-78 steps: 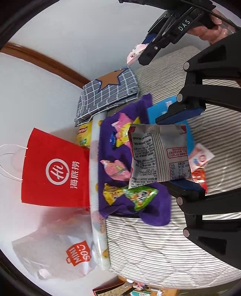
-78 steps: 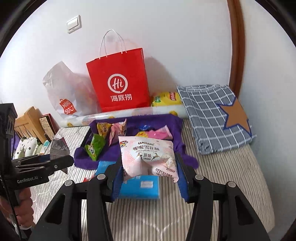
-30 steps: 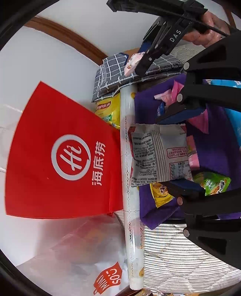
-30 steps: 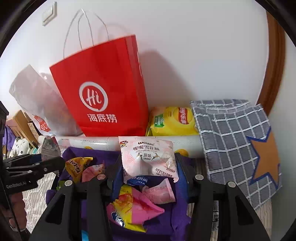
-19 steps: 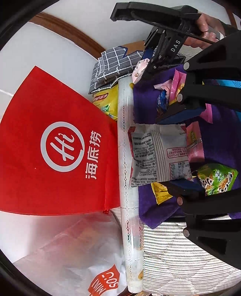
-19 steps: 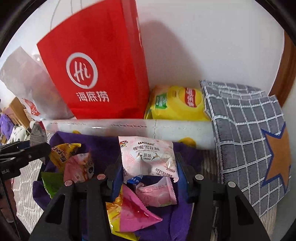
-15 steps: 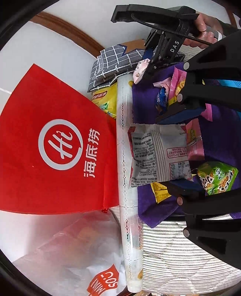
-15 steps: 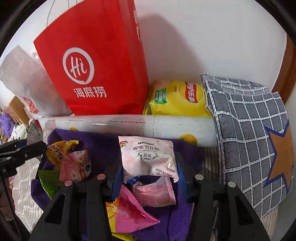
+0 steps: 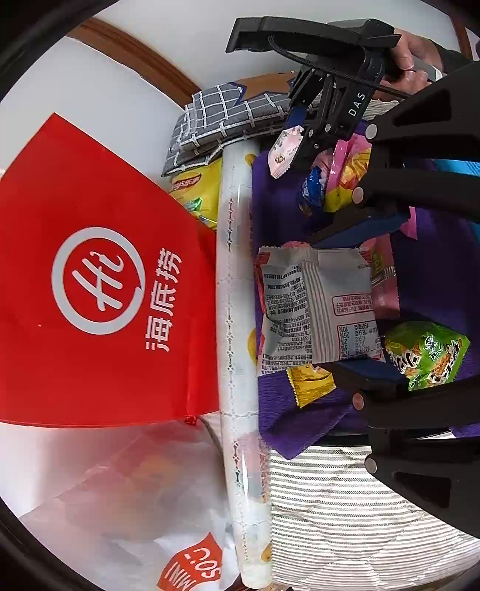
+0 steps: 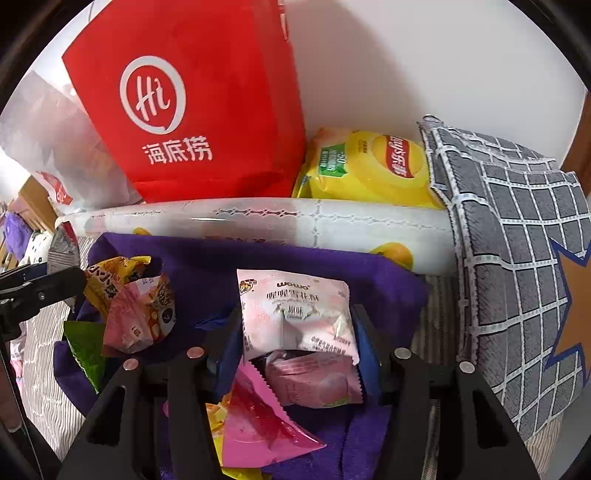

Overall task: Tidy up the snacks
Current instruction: 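Lower both white packets onto the towel and open both tools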

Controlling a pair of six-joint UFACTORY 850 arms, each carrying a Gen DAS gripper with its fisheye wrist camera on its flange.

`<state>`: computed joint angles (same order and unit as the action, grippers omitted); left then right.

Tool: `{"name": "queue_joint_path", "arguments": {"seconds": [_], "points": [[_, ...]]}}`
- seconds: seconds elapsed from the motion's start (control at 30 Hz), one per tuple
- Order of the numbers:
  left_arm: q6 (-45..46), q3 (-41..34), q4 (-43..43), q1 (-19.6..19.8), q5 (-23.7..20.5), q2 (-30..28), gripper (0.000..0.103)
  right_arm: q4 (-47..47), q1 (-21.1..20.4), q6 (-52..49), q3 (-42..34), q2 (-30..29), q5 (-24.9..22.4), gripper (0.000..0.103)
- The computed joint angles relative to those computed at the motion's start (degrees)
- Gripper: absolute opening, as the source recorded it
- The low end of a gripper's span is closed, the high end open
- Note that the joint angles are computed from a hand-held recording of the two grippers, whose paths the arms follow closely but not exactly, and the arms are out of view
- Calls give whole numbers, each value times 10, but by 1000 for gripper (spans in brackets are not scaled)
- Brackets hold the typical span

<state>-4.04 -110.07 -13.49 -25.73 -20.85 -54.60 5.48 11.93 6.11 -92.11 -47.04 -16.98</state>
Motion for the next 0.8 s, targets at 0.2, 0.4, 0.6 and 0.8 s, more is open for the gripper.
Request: {"name": "queue_joint_path", "arguments": {"seconds": [0.2, 0.4, 0.6, 0.8], "points": [[9, -15, -12, 1, -25, -12, 52, -4, 4, -8, -5, -1, -6, 66], [5, -21, -13, 1, -36, -17, 52, -2, 7, -20, 5, 12, 3, 75], [-10, -33, -1, -1, -51, -24, 55, -15, 8, -4, 20, 29, 16, 75], [-18, -55, 6, -4, -80, -36, 60, -62, 8, 46, 37, 48, 28, 75]]}}
